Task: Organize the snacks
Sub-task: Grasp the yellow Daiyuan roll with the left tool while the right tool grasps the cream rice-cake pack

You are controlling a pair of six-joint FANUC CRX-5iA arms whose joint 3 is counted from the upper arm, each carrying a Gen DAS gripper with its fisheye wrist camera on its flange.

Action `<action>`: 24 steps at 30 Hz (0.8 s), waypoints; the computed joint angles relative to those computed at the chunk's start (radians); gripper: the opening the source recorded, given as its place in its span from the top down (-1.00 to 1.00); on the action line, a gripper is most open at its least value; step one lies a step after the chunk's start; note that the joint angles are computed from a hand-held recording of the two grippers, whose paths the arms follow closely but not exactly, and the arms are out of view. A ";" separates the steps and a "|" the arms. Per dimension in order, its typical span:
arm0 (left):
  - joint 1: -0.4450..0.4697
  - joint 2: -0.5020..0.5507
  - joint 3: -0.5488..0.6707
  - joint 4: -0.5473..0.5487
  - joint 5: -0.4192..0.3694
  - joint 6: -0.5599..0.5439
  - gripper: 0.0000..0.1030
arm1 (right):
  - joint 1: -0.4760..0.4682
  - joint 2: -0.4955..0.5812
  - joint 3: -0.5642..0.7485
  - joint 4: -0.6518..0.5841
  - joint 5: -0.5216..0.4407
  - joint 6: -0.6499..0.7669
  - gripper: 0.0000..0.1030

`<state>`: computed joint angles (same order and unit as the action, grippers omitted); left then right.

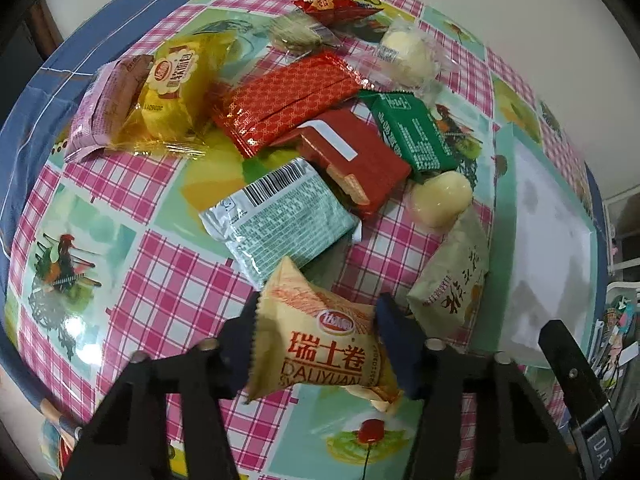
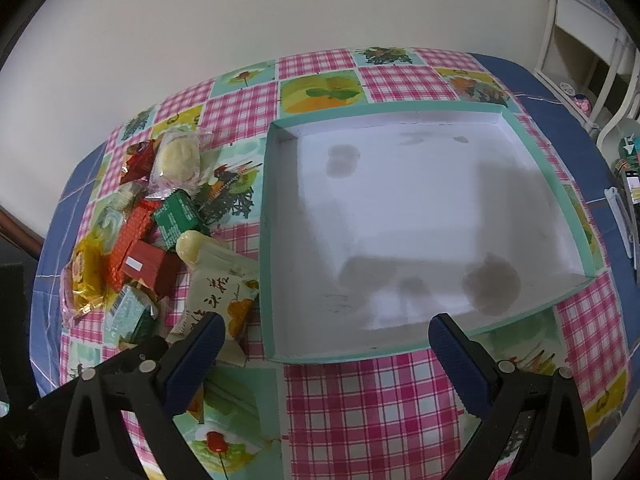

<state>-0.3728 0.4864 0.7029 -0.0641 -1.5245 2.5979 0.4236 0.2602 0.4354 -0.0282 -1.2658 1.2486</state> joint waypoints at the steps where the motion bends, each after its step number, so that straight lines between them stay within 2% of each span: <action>1: -0.001 -0.001 -0.002 0.001 0.006 0.002 0.09 | 0.001 0.001 0.002 -0.003 0.002 -0.001 -1.00; 4: 0.007 -0.019 -0.024 0.008 0.027 0.002 0.32 | 0.003 0.007 0.011 -0.022 0.001 0.000 -1.00; 8: 0.024 -0.062 -0.077 0.034 0.069 0.005 0.38 | 0.004 0.018 0.030 -0.056 -0.002 0.003 -0.94; 10: 0.025 -0.081 -0.096 0.034 0.081 0.007 0.43 | 0.008 0.021 0.037 -0.070 0.003 0.005 -0.78; 12: 0.021 -0.095 -0.096 0.012 0.084 0.012 0.45 | 0.010 0.027 0.048 -0.085 -0.001 0.010 -0.73; 19: 0.022 -0.153 -0.122 -0.056 0.092 0.056 0.48 | 0.023 0.052 0.090 -0.147 -0.018 0.038 -0.31; 24: 0.026 -0.187 -0.140 -0.111 0.088 0.113 0.48 | 0.051 0.069 0.113 -0.150 -0.031 0.070 -0.17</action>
<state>-0.3466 0.2999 0.5627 -0.1747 -1.4365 2.7112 0.4747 0.3288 0.5482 -0.1783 -1.2965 1.3186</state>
